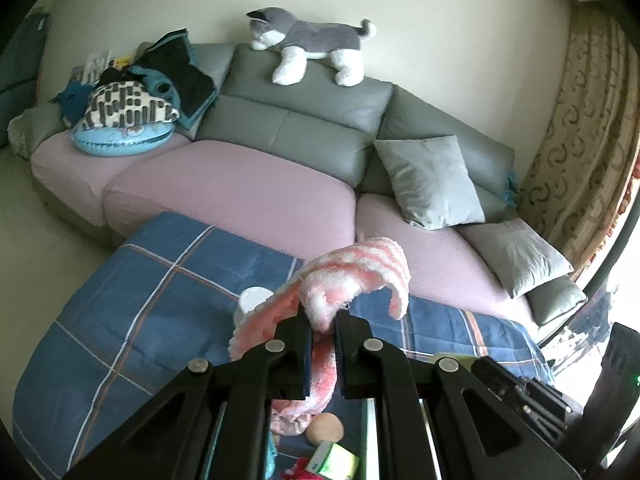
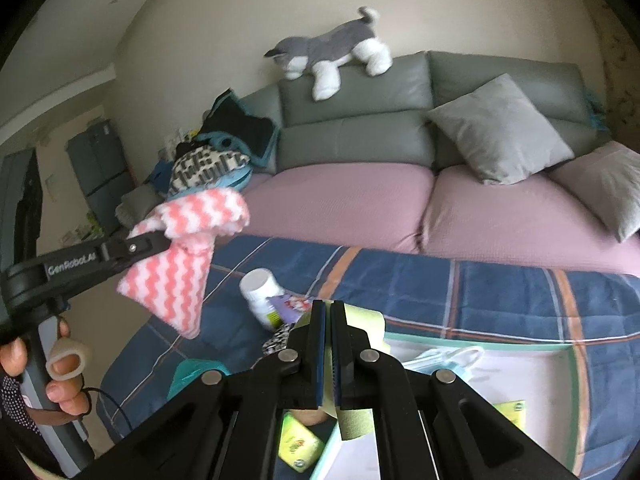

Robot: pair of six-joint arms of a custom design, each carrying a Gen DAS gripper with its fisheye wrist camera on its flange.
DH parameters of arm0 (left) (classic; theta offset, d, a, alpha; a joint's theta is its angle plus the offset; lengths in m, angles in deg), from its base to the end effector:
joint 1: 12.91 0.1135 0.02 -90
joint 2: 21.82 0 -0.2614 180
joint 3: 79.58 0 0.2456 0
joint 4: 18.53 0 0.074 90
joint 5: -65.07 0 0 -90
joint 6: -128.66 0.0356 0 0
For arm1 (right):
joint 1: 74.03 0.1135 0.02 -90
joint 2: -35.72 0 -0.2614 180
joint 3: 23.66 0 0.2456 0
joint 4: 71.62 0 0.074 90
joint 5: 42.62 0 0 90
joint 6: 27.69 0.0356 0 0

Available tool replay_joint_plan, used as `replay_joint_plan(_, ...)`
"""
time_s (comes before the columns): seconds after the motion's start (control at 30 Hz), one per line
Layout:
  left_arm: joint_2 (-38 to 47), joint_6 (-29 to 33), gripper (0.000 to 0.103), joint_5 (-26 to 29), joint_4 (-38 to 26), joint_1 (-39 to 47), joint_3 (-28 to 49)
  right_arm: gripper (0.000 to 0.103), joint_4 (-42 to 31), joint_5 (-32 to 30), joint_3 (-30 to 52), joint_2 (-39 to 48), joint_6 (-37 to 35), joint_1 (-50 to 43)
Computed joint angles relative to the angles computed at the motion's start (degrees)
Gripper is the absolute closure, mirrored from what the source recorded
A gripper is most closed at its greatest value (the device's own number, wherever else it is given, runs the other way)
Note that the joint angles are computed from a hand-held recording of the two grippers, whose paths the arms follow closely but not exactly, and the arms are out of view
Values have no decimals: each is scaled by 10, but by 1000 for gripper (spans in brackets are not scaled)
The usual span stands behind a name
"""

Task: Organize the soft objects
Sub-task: 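Lift the pink cloth with the left tool while the right tool carries the green cloth toward the tray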

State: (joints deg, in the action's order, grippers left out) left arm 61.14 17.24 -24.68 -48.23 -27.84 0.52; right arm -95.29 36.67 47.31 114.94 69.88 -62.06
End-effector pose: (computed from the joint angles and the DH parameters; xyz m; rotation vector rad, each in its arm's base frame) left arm 0.3146 -0.0840 0.3017 -0.1198 2.1593 -0.3741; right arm 0.2986 0.0701 0.2774 -0.1935 2.1344 0.3994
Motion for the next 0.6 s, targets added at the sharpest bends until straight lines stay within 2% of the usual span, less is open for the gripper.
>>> replay_joint_plan(0.2,21,9,94,-3,-1,-46,22,100,-8,4,-19,-41,0,-67)
replay_joint_plan(0.4,55,20,94,-18,-11,-105,57,100,-16,-16,-36,-76,1,-170)
replay_joint_plan(0.6,102,27,94,-10,-15,-156,92,100,-25,-32,-46,-88,-4,-270)
